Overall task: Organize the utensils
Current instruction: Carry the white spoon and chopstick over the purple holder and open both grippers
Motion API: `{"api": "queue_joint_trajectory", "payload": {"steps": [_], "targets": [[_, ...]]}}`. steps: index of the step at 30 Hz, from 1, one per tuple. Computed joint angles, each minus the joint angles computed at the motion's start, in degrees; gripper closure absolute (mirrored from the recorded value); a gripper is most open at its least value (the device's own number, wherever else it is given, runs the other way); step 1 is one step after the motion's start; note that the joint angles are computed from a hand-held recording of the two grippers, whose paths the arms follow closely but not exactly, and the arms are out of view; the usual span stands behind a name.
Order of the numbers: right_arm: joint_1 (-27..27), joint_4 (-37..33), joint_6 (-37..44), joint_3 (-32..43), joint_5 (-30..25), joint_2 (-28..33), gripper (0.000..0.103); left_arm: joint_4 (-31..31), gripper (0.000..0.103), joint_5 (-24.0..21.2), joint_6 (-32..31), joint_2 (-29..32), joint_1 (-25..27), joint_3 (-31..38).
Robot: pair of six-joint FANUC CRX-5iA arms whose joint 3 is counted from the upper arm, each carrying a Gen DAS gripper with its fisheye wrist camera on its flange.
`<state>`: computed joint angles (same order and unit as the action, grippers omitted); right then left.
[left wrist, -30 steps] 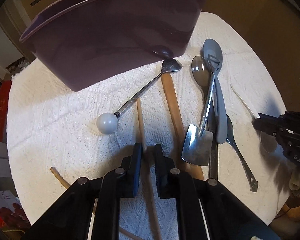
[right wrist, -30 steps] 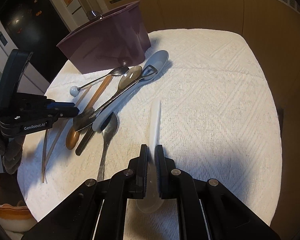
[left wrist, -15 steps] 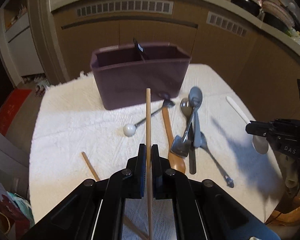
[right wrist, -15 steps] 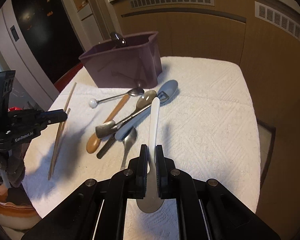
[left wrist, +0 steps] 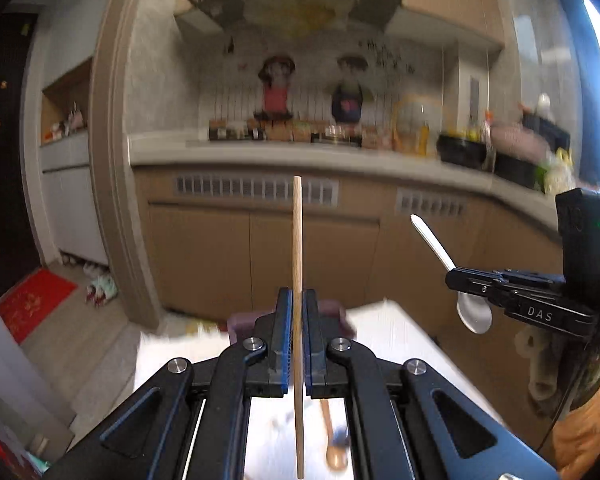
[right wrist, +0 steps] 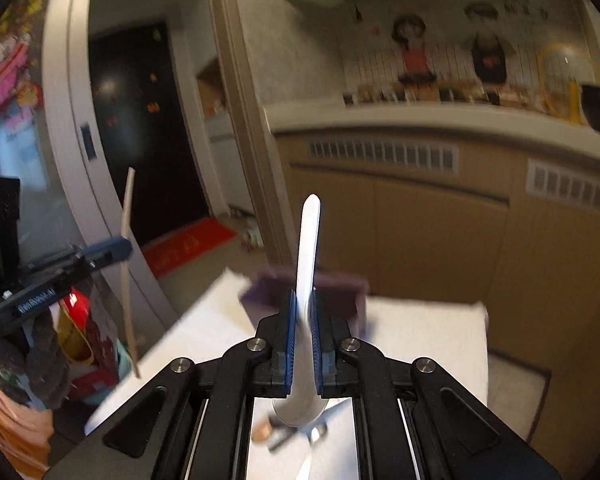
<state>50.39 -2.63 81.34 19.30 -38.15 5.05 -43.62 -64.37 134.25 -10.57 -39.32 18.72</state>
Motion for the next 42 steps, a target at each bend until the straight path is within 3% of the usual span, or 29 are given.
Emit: {"api": "queue_joint_trajectory", "payload": {"steps": [7, 14, 22, 32, 37, 40, 42], "targets": [[-1.4, -8.7, 9.0, 13.2, 3.8, 6.9, 0.095, 2.4, 0.100, 8.3, -1.8, 2.2, 7.4, 3.2], [-0.7, -4.7, 8.8, 19.5, 5.7, 15.4, 0.095, 14.3, 0.100, 16.8, -7.1, 3.5, 18.2, 0.4], [-1.5, -2.2, 7.6, 22.8, 3.9, 24.2, 0.095, 17.6, 0.100, 23.1, -7.1, 7.0, 23.0, -4.1], [-0.2, 6.3, 5.2, 16.7, 8.4, 26.8, 0.095, 11.5, 0.100, 25.1, -0.8, 9.7, 22.6, -7.9], [0.4, 6.9, 5.2, 14.9, 6.9, 27.1, 0.095, 18.5, 0.100, 22.8, -4.6, 10.3, 24.0, -10.5], [0.4, 5.9, 4.3, 14.6, 3.0, 26.5, 0.092, 24.5, 0.086, 20.4, -7.2, 10.1, 25.2, -12.0], [0.4, 5.5, 2.9, 10.9, 3.7, 23.7, 0.083, 27.4, 0.048, 18.4, -7.9, 8.9, 25.7, -13.1]]}}
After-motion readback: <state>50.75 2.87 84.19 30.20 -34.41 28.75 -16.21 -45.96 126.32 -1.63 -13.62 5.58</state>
